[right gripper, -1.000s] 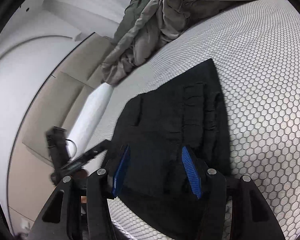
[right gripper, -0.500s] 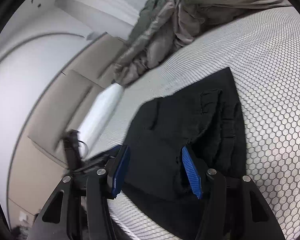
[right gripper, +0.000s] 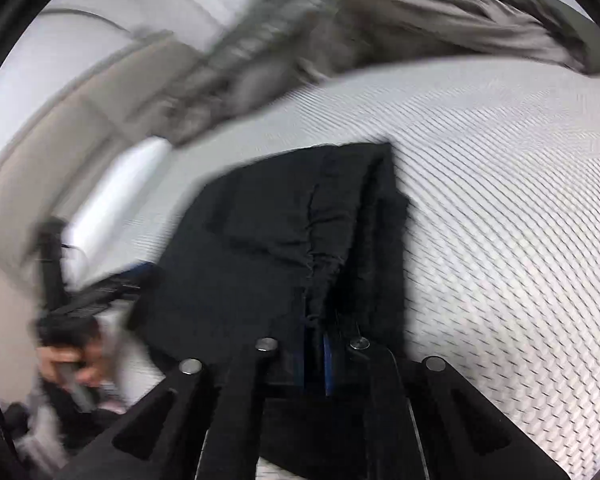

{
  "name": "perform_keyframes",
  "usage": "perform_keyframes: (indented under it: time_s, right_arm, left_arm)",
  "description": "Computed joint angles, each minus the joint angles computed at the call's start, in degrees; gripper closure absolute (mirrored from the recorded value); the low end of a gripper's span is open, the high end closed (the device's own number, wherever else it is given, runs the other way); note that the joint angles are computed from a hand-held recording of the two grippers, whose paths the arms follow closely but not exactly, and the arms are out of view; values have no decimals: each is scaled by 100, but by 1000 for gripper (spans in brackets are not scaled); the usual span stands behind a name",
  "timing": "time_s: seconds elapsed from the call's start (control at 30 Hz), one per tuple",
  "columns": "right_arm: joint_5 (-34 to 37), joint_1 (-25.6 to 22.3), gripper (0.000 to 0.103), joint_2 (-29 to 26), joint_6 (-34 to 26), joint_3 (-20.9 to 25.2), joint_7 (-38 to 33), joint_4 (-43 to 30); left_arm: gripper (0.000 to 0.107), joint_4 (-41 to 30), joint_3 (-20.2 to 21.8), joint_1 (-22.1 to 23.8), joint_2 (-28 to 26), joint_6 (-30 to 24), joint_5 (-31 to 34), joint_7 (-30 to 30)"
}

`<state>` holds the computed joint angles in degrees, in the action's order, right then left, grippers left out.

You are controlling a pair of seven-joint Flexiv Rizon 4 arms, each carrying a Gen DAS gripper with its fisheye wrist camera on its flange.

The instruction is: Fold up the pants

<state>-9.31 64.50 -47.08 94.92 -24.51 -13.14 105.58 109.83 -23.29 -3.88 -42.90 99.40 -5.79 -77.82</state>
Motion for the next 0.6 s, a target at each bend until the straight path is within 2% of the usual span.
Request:
perform_keyframes:
  time_s: [0.03, 0.07, 0.1, 0.13, 0.17, 0.2, 0.27, 0.37, 0.43, 0.5, 0.6]
  right_arm:
    - [174, -290, 94, -31, 90, 368, -108, -63]
    - [406, -427, 90, -53, 322, 549, -260, -71]
    - [292, -488, 85, -54, 637, 552, -41, 23]
    - [465, -393, 80, -11, 781, 457, -67, 123]
    - [614, -235, 68, 32, 815, 299, -114, 236]
    - [788, -32, 63, 55, 811, 87, -133, 344]
    - [1007, -71, 63, 51, 938, 168, -224, 384]
    - [1077, -651, 63, 28, 1188, 880, -428, 282]
    - [1238, -677, 63, 50, 1159, 971, -561, 240]
    - [1374, -628, 62, 24, 1502, 970, -778, 203]
    - [1432, -926, 61, -93, 2140, 1387, -1078, 19]
  left_arm:
    - [39, -13, 35, -27, 2, -24, 6, 14]
    - [39, -16, 71, -60, 12, -33, 9, 25]
    - [39, -18, 102, -87, 19, -28, 14, 36]
    - [39, -18, 125, -110, 22, -13, 17, 42]
    - [39, -15, 141, -127, 25, -3, 18, 46]
    - [39, -14, 149, -134, 25, -5, 19, 51]
    - [39, -14, 169, -151, 25, -15, 9, 53]
    - [39, -2, 163, -143, 31, -13, 1, 54]
    - [39, 8, 151, -124, 37, -17, -7, 46]
    - [39, 9, 146, -116, 31, -14, -14, 39]
    - [39, -4, 180, -147, 24, -19, -23, 33]
